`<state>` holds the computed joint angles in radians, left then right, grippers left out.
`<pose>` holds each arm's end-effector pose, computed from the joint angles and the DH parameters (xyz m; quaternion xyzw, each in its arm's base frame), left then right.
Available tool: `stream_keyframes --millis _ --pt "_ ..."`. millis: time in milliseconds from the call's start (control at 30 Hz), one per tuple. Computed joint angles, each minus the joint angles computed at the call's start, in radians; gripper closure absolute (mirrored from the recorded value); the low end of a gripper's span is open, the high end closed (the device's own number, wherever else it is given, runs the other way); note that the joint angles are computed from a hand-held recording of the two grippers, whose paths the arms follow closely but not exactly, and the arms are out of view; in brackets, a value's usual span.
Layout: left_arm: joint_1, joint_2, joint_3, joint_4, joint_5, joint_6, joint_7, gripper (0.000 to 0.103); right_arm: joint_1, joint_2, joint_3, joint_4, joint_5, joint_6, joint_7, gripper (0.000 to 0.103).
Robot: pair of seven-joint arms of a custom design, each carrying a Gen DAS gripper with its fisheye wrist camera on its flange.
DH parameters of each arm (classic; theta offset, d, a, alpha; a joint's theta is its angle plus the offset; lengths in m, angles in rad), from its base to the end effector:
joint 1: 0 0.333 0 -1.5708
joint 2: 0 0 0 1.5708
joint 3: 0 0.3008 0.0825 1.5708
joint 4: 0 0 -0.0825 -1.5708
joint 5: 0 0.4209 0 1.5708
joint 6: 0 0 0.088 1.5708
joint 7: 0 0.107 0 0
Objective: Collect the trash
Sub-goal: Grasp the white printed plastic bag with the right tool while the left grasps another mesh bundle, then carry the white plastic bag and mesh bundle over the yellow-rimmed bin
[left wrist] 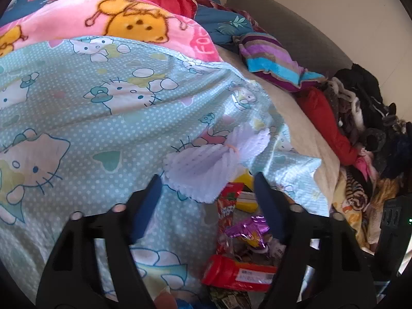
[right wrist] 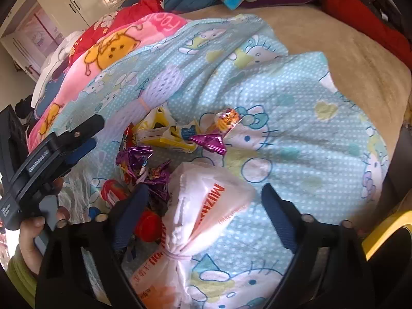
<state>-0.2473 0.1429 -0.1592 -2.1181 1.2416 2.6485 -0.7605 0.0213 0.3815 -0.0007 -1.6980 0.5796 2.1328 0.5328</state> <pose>0.5524 -0.2644 0.3364 -0.8687 0.2987 -0.3338 0.2114 0.6928 0.0382 0.3526 -0.8898 0.3837 0.0425 0.2433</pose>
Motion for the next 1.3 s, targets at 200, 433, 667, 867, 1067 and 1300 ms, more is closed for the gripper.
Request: stream_keyframes --millis 200,433,667,867,1067,1300 --pt "0.006 0.022 0.006 0.014 -0.033 0.013 0.045 0.068 -0.001 0.03 -0.003 0.035 -0.016 -0.039 0.04 0.05" --pt "-0.003 0.026 0.009 0.017 -0.043 0.021 0.084 0.095 -0.019 0.025 0.0 0.037 0.015 -0.056 0.028 0.066" --pt "-0.022 0.004 -0.001 0.007 -0.015 -0.006 0.08 0.098 -0.042 -0.008 0.001 0.013 0.07 -0.058 -0.02 0.07" --pt "-0.031 -0.057 -0.024 -0.03 0.058 -0.044 -0.008 0.099 -0.069 -0.039 -0.005 -0.012 0.13 -0.081 -0.057 0.073" --pt "-0.032 -0.121 -0.058 -0.057 0.103 -0.083 -0.045 0.099 -0.083 -0.07 -0.013 -0.04 0.17 -0.104 -0.091 0.078" --pt "-0.036 -0.164 -0.092 -0.059 0.126 -0.112 -0.034 0.099 -0.094 -0.127 -0.02 -0.103 0.234 -0.098 -0.162 0.079"
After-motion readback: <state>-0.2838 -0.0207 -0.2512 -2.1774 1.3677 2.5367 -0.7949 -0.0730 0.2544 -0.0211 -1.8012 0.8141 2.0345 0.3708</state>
